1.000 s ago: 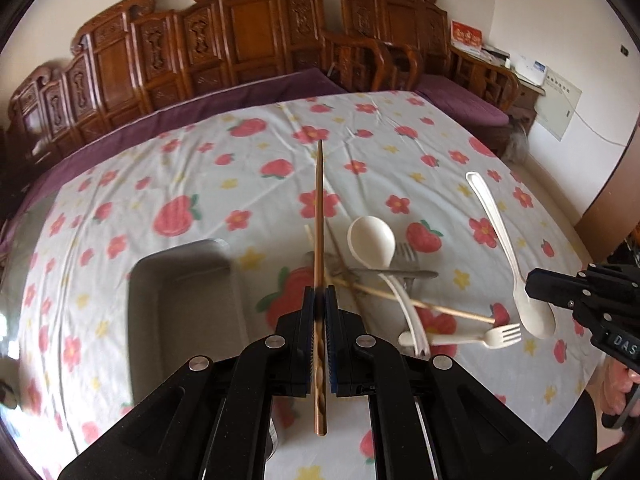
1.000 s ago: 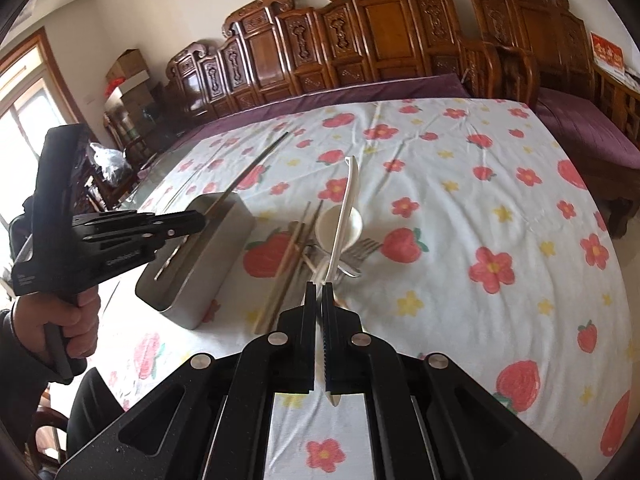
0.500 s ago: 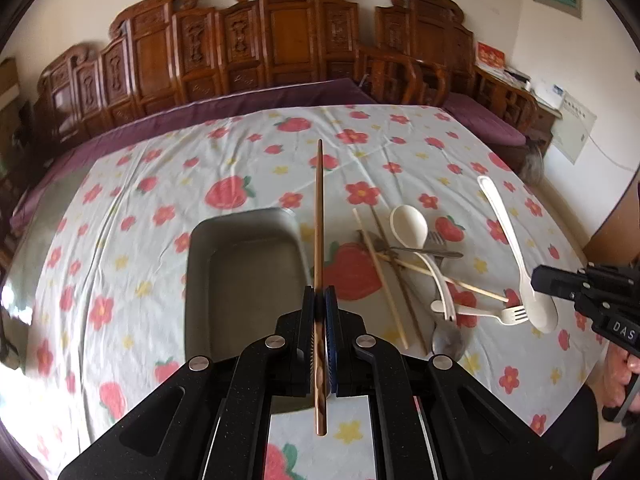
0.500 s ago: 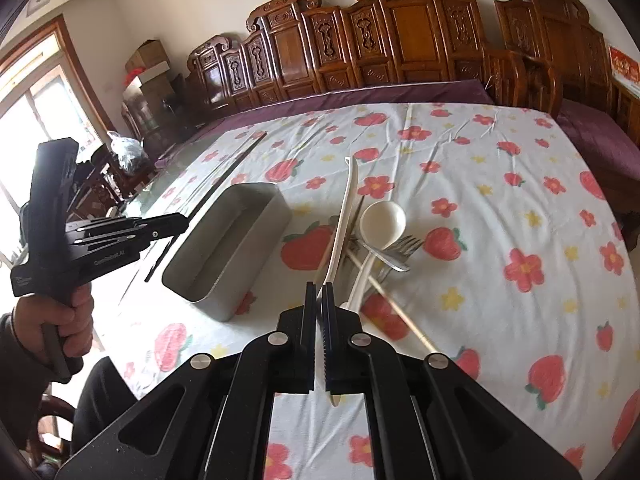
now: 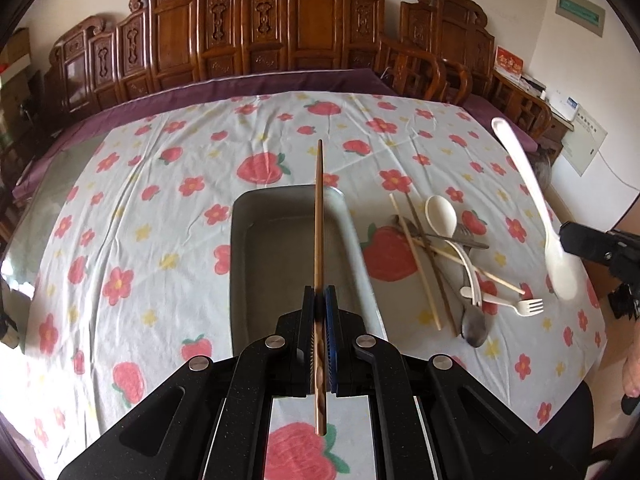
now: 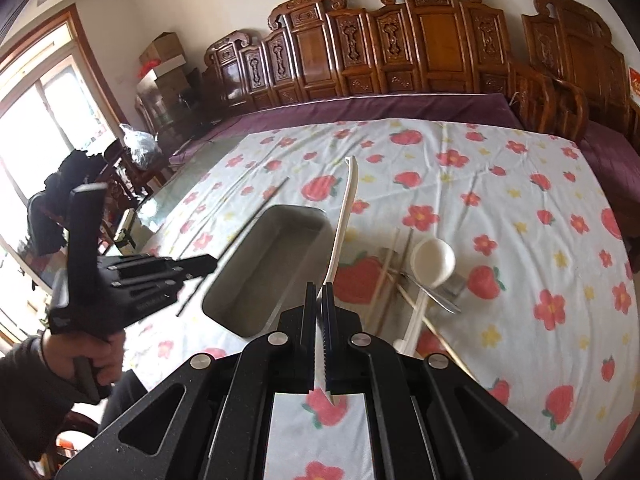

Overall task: Organize utensils
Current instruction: 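Carry the knife over the metal box with the right tool while left holds chopstick, then open the right tool to drop the knife into the box while left opens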

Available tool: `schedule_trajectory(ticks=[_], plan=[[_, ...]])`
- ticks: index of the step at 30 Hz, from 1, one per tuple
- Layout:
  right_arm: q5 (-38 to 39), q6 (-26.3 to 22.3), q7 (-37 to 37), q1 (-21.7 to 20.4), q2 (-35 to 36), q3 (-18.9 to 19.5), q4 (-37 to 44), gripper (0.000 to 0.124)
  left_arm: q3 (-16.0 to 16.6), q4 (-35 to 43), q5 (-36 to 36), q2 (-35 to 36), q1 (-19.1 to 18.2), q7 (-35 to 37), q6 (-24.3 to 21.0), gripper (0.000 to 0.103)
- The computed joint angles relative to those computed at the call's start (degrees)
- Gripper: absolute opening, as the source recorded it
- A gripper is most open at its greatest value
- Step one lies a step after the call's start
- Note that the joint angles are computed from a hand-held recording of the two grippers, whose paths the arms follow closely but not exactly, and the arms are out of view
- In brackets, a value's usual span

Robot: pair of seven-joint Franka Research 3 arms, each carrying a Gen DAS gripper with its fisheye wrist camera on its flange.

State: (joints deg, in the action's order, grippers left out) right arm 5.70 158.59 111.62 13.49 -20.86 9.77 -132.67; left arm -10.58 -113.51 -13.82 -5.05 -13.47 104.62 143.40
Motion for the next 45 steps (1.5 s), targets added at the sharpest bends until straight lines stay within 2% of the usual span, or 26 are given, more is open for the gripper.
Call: schedule_trajectory(ticks=[14,24,26,29,35,45], plan=[[0.56,-2.47,0.63,3.85,11.87,-0.94,9.8,0.004,-0.68,1.74,-0.82,5.65,2.03,1.59,-1.46,0.004],[2.66,-3.72,-1.22,5.6,16.48,-2.57,13.08,0.004,-2.01,4.11,-1.3,8.6,2.97,2.65,-1.48,0.005],[2.88,-3.93,-1.4,5.85,17.38,-2.65,13.88,0.004,-2.09,4.36,-1.65,8.49,3.14,2.9,-1.63,0.006],[3.73,-3.81,-2.13,6.3,18.94,-2.82,15.2,0.004,-1.95,4.03,-3.34,7.45,3.53,3.6,-1.41,0.022],[5.52,-3.65,-3.54,7.41,22.51,-2.84,18.66,0.004,-0.57,2.59,-5.8,4.56,4.19,4.87,-0.78,0.022],[4.92,-5.18,-2.86,9.66,30.26,-3.44,25.51,0.004,1.76,-0.01,-5.18,0.89,4.72,5.19,0.3,0.022]])
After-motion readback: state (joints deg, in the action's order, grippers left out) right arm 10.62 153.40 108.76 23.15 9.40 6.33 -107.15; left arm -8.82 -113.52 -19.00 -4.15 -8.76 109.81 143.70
